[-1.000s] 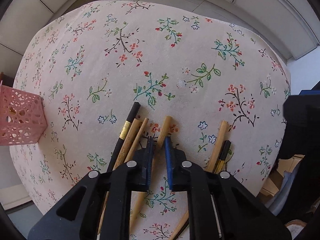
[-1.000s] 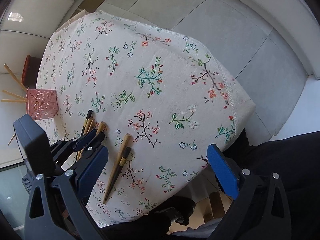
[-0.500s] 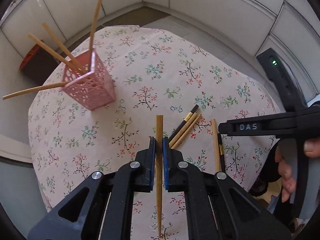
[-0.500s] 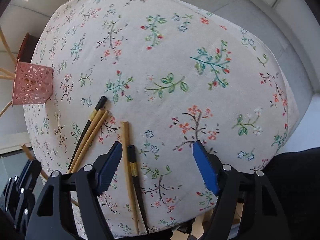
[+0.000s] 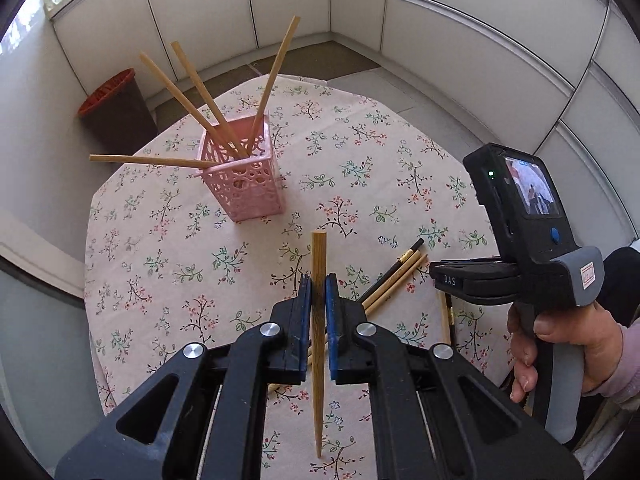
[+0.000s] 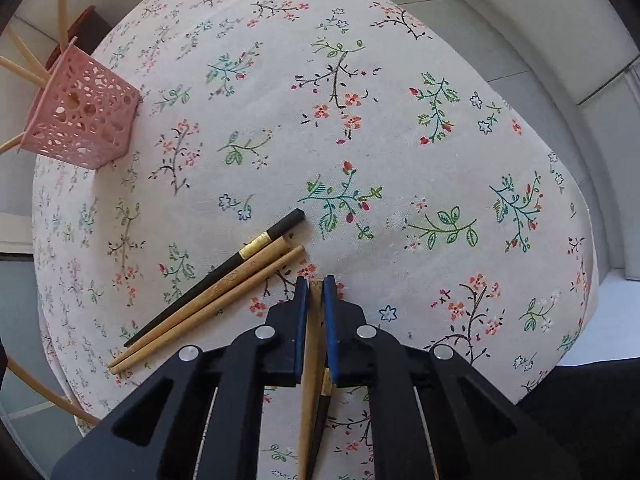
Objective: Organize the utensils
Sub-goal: 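Carry the chopstick upright over the pink holder and lower it in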
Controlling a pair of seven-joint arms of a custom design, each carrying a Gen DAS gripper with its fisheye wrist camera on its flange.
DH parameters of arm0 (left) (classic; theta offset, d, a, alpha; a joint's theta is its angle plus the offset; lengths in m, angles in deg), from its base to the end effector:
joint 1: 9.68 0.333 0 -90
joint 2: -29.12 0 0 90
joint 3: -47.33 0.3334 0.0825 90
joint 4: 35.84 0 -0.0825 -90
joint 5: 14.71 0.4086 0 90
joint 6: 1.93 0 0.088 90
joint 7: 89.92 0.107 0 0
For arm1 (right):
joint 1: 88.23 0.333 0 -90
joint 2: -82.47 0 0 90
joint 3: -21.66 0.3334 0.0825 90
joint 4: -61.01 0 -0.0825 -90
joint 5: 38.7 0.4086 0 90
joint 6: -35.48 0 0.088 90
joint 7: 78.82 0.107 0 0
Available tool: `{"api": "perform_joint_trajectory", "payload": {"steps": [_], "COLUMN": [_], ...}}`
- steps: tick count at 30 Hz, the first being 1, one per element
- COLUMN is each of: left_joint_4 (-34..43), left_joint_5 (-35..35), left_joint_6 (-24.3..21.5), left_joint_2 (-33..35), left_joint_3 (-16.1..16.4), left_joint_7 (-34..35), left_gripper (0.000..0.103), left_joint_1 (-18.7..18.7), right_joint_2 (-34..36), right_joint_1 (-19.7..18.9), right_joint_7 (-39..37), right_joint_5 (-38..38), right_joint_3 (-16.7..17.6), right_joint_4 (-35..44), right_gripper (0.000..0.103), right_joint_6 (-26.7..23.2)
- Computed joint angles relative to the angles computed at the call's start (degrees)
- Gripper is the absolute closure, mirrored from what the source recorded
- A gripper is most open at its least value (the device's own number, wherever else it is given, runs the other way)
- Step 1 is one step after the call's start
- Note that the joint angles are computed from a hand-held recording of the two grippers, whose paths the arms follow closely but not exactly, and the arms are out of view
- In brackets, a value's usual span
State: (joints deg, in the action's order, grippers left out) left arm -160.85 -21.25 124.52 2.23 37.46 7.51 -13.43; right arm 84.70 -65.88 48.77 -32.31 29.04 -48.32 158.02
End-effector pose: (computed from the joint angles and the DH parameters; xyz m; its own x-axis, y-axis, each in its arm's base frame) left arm 0.4518 -0.1288 0.6354 -0.3117 -0.9498 -0.0257 -0.8349 0.2867 -0.4699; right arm 0.5300 0.3071 0.5017 -0.1756 -0.9639 -0.2003 -0.9773 0.1952 -0.0823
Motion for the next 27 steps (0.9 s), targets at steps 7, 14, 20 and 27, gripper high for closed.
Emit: {"api": "perform_joint_trajectory", "payload": {"steps": [7,14,20,27], "left_joint_4": [0.02,-0.74,2.41,9.74], "left_joint_5": [-2.29,-2.27,0.27,2.81], "left_joint_6": [2.67,4.65,2.84,3.19], "left_joint_2": [-2.33,-5.35,-5.58,-2.75], "left_joint_3": [0.34,-0.75,-1.59,-1.74], "left_joint_7": [-2.61,-8.31,-12.46,-15.49], "left_gripper": [0.097,0.097,0.097,0.097], "left_joint_1": [0.12,0.95,2.12,3.09], "right_joint_2": [-8.56,-13.93,-16.09,-13.05], "right_joint_1": [-0.06,0.46,0.58,-0.59], "right_joint_7": [-6.26,-12.66,-17.26,-19.12], "right_joint_5": [2.2,4.98,6.14,6.98], "right_joint_3": [-0.67,-2.03,-3.16,-3.75], "right_joint_4": [-3.93,-3.85,-0.2,8.4], "right_gripper": [0.095,0.095,0.095,0.095], "right_joint_6": [6.58,7.56,6.77,6.71]}}
